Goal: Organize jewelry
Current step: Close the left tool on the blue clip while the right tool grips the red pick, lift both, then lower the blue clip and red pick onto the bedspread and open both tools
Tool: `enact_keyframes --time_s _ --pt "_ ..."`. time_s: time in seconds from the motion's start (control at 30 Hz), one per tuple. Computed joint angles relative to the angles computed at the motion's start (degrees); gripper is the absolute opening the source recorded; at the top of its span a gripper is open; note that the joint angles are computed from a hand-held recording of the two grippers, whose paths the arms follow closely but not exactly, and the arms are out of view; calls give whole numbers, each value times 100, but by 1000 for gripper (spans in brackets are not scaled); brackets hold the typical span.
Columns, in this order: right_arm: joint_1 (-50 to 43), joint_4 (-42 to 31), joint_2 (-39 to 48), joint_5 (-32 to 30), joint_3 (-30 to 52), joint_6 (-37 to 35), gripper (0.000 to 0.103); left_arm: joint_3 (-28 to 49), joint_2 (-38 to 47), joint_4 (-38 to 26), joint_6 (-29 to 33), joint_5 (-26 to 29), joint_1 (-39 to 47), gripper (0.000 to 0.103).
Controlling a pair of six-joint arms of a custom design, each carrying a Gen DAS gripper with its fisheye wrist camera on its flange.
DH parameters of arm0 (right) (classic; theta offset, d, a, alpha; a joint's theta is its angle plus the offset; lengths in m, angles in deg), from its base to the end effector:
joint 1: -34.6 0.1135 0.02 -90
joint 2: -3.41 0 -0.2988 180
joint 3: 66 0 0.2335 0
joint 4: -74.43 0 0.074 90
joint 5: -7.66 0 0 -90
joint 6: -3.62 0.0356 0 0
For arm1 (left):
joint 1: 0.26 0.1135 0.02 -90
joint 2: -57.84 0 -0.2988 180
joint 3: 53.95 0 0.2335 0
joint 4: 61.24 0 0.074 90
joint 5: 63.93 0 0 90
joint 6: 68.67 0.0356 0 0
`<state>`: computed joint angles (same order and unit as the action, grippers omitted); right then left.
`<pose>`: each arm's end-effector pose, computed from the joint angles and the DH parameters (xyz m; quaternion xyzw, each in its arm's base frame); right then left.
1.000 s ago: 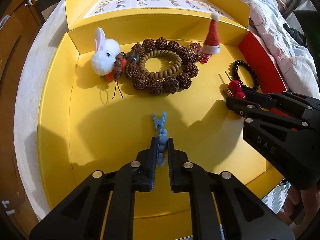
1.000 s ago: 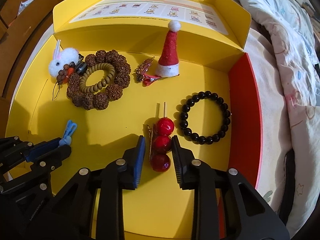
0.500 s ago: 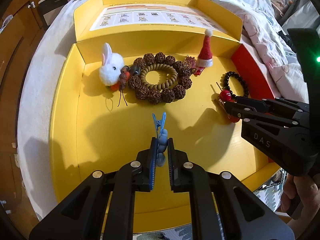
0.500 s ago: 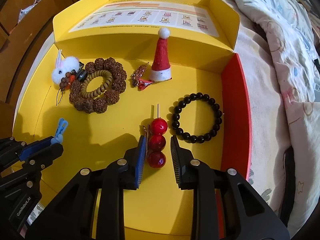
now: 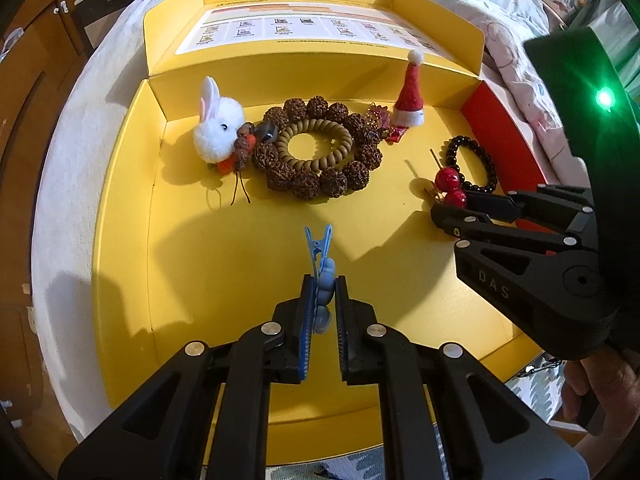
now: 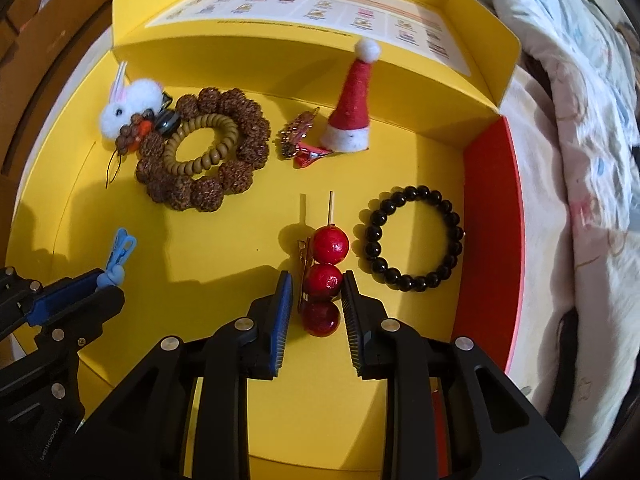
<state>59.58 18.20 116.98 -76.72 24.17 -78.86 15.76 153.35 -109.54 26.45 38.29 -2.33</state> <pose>0.3400 0.1546 0.1870 -0.1466 0.9839 -0.0216 0.1003 0.2883 -0.0180 0.2047 0.0764 0.9819 -0.1017 0.1403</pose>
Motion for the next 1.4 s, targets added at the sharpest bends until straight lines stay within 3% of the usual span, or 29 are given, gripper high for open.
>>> enact_keyframes --time_s 0.37,0.7,1.03,1.2,1.4 --pt "-24 -683 226 40 729 54 21 83 -184 -218 105 207 211 10" --pt "-86 -824 -571 -124 472 103 21 -47 -708 -458 128 314 309 10" --pt "22 -850 -2828 -166 -1031 258 21 -576 -2016 -803 -54 319 -85 10" --pt "231 -1067 -4162 -129 -1942 448 21 -1096 -2861 -918 -398 76 -646 10" --pt "585 -1145 -4952 -145 -3025 754 21 -1852 -3455 -849 -1138 -388 -1642 10"
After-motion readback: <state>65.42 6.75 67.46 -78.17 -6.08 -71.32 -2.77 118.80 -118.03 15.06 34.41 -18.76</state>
